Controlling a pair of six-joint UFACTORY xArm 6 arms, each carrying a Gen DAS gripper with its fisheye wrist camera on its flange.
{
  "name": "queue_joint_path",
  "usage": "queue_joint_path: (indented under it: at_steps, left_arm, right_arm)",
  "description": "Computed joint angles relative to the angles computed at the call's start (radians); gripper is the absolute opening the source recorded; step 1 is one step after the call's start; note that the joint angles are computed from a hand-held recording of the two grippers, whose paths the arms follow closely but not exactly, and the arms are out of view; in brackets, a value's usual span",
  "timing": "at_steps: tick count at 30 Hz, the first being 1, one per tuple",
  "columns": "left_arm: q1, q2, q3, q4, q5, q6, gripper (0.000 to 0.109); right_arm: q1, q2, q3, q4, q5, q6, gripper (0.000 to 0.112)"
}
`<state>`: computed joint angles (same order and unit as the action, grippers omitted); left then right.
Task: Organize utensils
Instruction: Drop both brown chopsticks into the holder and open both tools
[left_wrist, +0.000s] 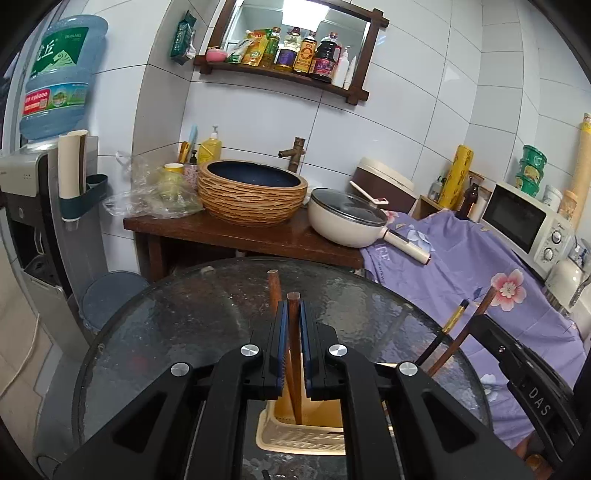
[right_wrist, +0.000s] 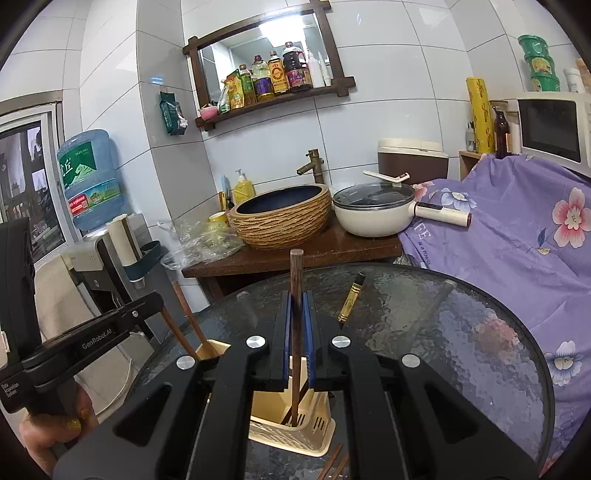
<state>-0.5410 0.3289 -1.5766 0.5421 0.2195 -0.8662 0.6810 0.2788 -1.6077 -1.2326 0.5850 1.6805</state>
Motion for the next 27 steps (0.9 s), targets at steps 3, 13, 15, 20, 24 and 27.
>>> queue_joint_path:
  at_steps: [3,13,15,20,24,27]
  left_arm:
    - [-0.006,0.009,0.0,-0.088,0.001,0.082,0.007]
    - [0.011,-0.06,0.083,0.088,-0.063,-0.065,0.057]
    - [0.014,-0.091,0.126,0.099,-0.083,-0.065,0.068]
    - [0.041,-0.165,0.236,0.308,-0.135,-0.256,0.094]
    - [0.06,-0.213,0.327,0.423,-0.159,-0.359,0.096]
    - [0.057,-0.234,0.406,0.348,-0.167,-0.272,0.096]
  right_arm:
    - [-0.008,0.001,0.007,0.011,-0.018,0.006,0.007]
    - [0.028,-0.046,0.065,-0.09,0.053,0.081,0.061]
    - [0.039,-0.065,0.092,-0.09,0.057,0.069,0.061]
    - [0.054,-0.126,0.2,-0.082,0.012,0.087,0.064]
    - [0.073,-0.159,0.275,-0.057,-0.012,0.08,0.074]
    - [0.094,-0.162,0.309,-0.025,-0.013,0.047,0.074]
